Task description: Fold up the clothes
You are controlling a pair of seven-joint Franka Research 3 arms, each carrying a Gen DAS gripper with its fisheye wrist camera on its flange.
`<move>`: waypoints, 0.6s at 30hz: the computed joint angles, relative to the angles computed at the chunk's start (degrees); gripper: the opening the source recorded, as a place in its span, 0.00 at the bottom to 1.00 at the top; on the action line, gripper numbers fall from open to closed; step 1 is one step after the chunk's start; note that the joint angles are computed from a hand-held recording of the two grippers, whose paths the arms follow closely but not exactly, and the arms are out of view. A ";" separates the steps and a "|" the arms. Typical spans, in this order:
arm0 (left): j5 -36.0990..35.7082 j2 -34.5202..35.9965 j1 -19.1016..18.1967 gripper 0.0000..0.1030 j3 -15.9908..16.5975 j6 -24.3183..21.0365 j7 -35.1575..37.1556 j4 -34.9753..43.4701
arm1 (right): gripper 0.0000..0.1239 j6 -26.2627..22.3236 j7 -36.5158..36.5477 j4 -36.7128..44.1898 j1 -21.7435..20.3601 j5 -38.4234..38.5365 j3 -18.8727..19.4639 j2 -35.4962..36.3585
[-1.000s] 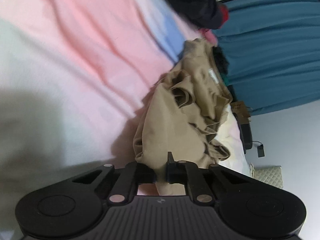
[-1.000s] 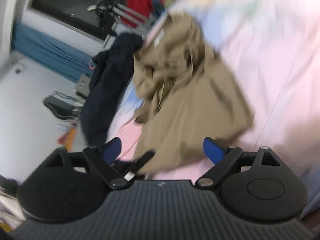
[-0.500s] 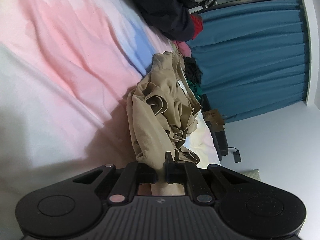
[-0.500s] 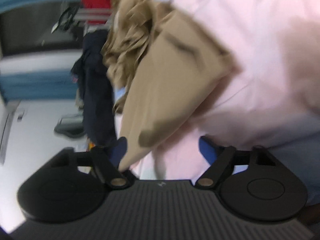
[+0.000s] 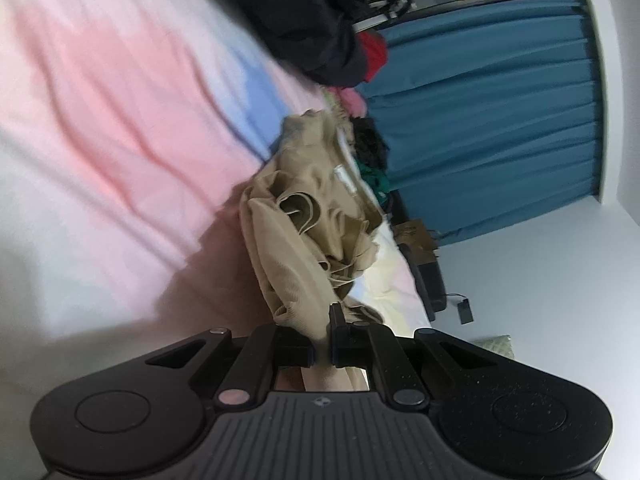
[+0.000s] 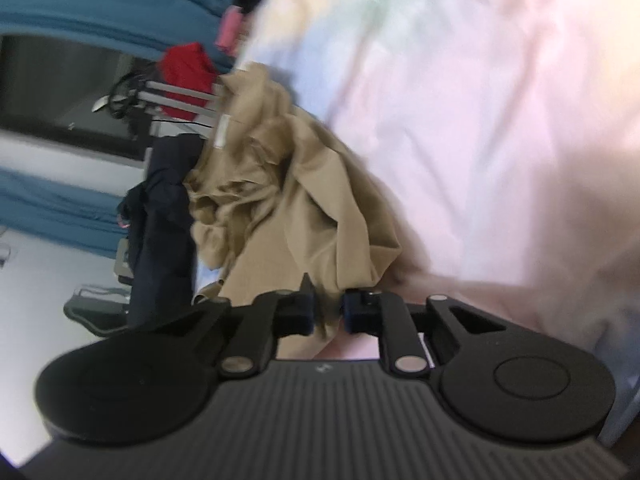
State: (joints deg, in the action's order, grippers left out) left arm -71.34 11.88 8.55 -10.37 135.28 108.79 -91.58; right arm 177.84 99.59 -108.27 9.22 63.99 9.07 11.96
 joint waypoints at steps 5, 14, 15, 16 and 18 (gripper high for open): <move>-2.47 -2.57 0.31 0.06 0.29 -1.19 5.13 0.70 | 0.10 0.22 -9.24 1.78 -1.85 5.88 1.68 -2.17; -3.46 -19.55 -0.65 0.06 6.76 -8.65 4.76 -12.31 | 0.10 -2.94 -19.33 -7.02 2.97 13.00 -2.90 -17.29; -2.95 -22.40 -0.95 0.06 7.87 -9.59 4.68 -14.96 | 0.10 -3.17 -19.67 -9.32 3.85 13.23 -3.42 -19.85; -2.42 -25.87 -1.26 0.06 8.91 -10.24 4.10 -18.38 | 0.10 -3.53 -18.95 -11.97 4.67 12.79 -3.78 -22.50; -1.16 -31.24 -1.88 0.06 10.66 -10.86 2.12 -23.70 | 0.10 -3.99 -16.78 -17.06 6.18 11.69 -4.29 -27.45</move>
